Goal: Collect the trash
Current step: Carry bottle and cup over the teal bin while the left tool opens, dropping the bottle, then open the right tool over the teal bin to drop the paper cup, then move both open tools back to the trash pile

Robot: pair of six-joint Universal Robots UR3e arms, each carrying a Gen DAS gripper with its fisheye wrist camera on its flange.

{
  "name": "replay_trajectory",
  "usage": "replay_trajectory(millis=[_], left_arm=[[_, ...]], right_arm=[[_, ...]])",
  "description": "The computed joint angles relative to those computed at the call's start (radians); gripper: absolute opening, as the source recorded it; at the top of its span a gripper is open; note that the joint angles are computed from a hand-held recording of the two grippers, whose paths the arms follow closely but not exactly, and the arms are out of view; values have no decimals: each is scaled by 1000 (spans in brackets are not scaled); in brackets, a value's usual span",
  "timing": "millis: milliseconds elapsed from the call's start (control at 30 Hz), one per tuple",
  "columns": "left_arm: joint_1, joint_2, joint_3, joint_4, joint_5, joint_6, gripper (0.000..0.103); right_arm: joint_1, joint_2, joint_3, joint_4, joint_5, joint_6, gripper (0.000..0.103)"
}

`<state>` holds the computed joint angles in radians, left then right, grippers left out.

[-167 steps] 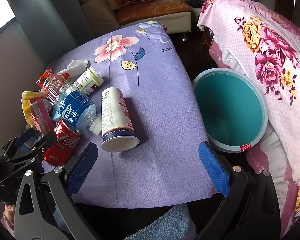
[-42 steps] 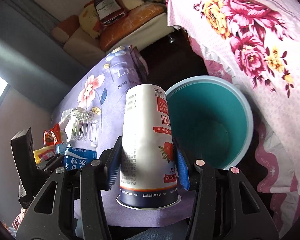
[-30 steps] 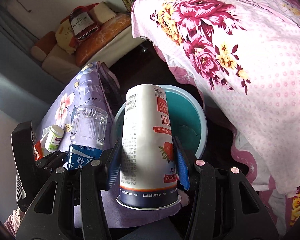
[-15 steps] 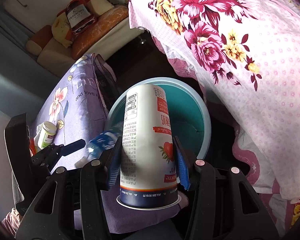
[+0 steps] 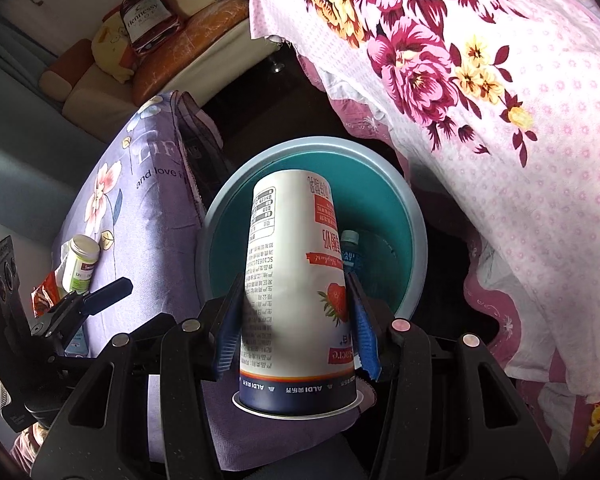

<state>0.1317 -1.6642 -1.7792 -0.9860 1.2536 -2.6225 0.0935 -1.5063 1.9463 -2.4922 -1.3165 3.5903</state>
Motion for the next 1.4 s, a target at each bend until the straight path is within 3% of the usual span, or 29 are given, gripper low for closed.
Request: replay_trajectory(millis=[100,200,333,567,833,1000,1267,1400], left_arm=[[26,18,-20,-24,-12,11,88],[41,49,-42,-43,-3,28,89],[72,116,-85,-58,0,60,95],[211,278,-154,-164,-57,165,95],[459,472,-203,-361,-115,369,95],[677,581,-187,-556,-170,568,95],[975,616,-126,-766,-193,813,95],[1066,606,-124,-779,-184,885,95]], right_arm=[[27,9,-23,10,-25,12,63],[48,13,-47,33,-41,16,70],[79,14,-75,62,-60,31,74],[145,9,-130,130,-91,66,80],[278,44,-246,196,-146,116,84],[368,106,-361,246,-169,137,84],[491,240,-556,326,-168,152,84],[531,300,-628,352,-165,152,84]])
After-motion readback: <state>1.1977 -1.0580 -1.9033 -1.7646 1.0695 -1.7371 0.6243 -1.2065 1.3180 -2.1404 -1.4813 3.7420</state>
